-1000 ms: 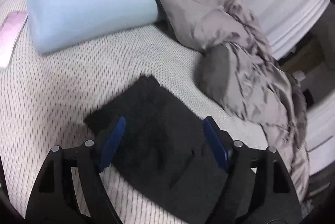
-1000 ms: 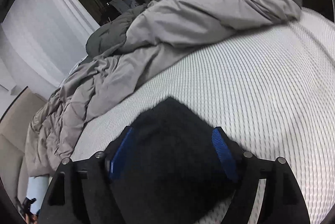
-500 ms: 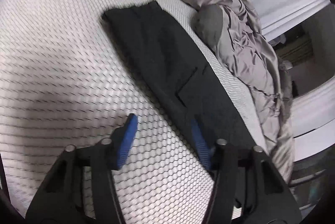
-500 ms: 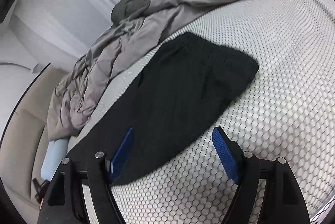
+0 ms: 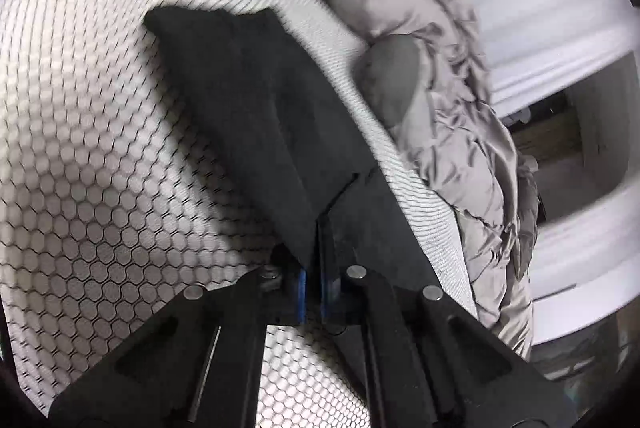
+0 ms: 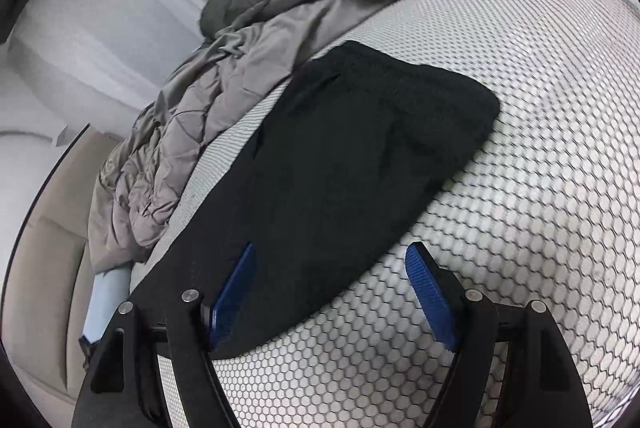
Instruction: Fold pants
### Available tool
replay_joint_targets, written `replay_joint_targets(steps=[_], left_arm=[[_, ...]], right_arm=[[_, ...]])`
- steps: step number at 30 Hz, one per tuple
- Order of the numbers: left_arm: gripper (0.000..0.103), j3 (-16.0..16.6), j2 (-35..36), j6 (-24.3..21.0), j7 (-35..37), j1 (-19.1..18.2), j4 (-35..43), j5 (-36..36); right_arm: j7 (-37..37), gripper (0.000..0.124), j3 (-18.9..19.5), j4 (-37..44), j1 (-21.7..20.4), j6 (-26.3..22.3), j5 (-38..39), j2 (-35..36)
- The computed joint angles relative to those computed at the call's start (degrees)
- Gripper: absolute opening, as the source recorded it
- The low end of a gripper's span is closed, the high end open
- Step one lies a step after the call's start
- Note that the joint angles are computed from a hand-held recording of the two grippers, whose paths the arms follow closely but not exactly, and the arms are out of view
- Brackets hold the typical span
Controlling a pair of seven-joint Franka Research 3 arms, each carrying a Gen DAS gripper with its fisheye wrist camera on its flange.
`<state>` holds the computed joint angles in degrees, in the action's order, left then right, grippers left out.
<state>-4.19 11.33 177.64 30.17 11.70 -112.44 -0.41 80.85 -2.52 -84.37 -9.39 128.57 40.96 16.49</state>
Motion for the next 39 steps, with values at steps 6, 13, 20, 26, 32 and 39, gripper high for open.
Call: replay_joint_targets(steps=[6, 13, 20, 26, 32, 39], left_arm=[[0.002, 2.60, 0.40, -4.64, -2.43, -2.30, 1.94, 5.77], [0.002, 3.04, -3.66, -5.68, -1.16, -2.78, -1.60, 9.45], [0.002, 3.05, -16.43, -5.93, -0.63, -2.30, -14.20, 14.97], [0.005, -0.11, -27.34, -7.13, -3.58, 1.76, -26.22, 19.45], [0.037, -3.04, -32.51, -9.22, -9.31, 6.77, -30.59, 23.16], [0.081, -7.08, -37.29, -11.05, -17.18, 10.40, -29.69, 33.09]], right_arm=[[0.94, 0.078, 0.22, 1.21, -2.29, -1.96, 4.78, 2.65], [4.52, 0.019, 2.19, 4.10, -3.58, 6.56, 10.42, 7.74], [-5.33, 0.001, 2.01, -9.35, -4.81, 8.29, 16.09, -4.89], [-11.71, 0.003, -3.11, -23.88, -2.64, 4.37, 16.05, -16.30], [-12.07, 0.040, -5.19, -25.00, -0.29, 7.45, 11.30, -18.12], [-8.00, 0.067, -6.16, -24.08, 1.12, 18.88, 4.70, -18.40]])
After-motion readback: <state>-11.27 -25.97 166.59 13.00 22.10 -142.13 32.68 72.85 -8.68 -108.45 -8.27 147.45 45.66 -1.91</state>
